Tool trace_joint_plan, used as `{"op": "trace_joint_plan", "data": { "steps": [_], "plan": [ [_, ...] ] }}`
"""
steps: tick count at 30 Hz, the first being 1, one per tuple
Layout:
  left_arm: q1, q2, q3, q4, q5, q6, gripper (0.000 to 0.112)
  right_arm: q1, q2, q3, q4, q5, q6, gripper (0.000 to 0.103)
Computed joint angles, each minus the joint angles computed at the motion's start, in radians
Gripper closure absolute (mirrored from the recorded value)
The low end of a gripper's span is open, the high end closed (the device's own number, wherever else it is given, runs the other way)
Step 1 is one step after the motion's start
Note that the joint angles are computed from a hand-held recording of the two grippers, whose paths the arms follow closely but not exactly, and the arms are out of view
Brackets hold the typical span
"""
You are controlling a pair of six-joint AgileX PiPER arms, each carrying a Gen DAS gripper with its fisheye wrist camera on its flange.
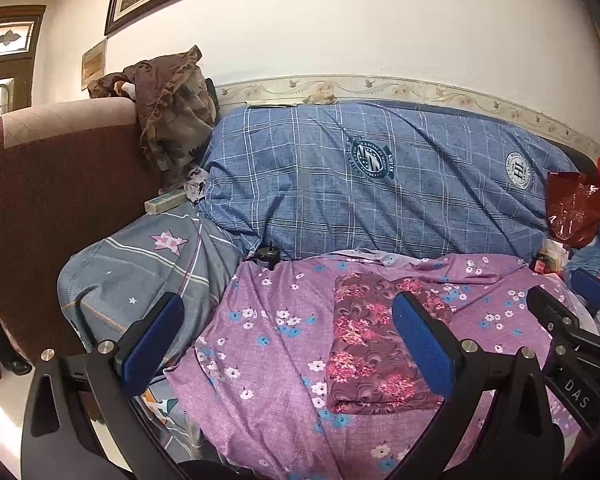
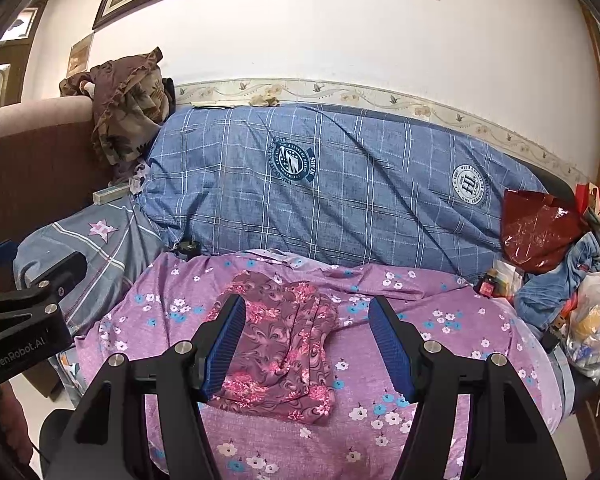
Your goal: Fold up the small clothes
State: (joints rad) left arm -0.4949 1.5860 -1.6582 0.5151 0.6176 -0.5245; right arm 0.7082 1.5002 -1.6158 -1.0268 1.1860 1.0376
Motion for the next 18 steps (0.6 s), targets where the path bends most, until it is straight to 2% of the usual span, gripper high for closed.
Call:
{"op": "trace_joint_plan", "data": {
  "steps": [18],
  "plan": [
    [0.001,0.016,-0.031,-0.065,0.011,0.049,0.009,-0.008,0.0,0.005,0.006,-0.01,-0.004,0.037]
  ]
}}
